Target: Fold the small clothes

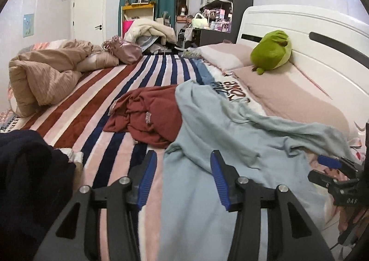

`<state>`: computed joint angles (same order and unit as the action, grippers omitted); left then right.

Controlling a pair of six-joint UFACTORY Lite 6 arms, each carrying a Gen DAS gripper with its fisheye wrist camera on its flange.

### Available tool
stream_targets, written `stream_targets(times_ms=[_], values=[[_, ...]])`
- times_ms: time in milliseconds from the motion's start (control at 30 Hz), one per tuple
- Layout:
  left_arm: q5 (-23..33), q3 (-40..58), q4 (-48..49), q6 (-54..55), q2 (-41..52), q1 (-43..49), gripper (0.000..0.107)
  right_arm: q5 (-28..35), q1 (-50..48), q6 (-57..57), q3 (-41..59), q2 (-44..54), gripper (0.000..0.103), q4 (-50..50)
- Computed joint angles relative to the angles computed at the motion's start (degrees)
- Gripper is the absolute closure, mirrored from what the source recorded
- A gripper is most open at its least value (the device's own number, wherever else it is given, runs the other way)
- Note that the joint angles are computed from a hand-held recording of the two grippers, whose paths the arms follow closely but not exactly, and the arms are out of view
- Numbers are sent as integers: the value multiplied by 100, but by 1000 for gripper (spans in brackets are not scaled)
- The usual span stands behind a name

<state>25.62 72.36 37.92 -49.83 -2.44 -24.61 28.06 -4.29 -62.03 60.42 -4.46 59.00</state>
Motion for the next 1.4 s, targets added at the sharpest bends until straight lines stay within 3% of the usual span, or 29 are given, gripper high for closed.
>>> stream_targets(times_ms=[167,267,467,600,767,833,1167,1267,1400], values=[[443,-146,493,-638,-450,-586,56,-544,-255,-576,-1075,-1394,0,472],[797,-150,860,-1056,-631,-1051,55,-483,-555,-972,-1472,-2019,0,716],[1500,171,1307,-1496,-590,-1862,49,-656,-867,132,-1730,-2507,0,-503],[1946,504,1564,-1678,-376,-2360,47,152,-1828,-840,-1920,-2606,0,317],[2136,809,1685,-1836,-75,-2657,39,1354,-3243,-1856,-1829,-1849,0,1231],[1972,821,1654,-1872,-3,-2627,30,1650,-3728,-2137,-1737,-1286,0,1545],[1628,930,1681,-1832,469,-2494,26,1902,-4529,-2750,-840,811,0,2541],[1435,687,2198,-2456,465,-2463,26,2110,-4649,-2455,-229,1605,0,2698],[1629,628,2377,-2602,527,-2543,10,1922,-4540,-2807,-74,1822,0,3294]])
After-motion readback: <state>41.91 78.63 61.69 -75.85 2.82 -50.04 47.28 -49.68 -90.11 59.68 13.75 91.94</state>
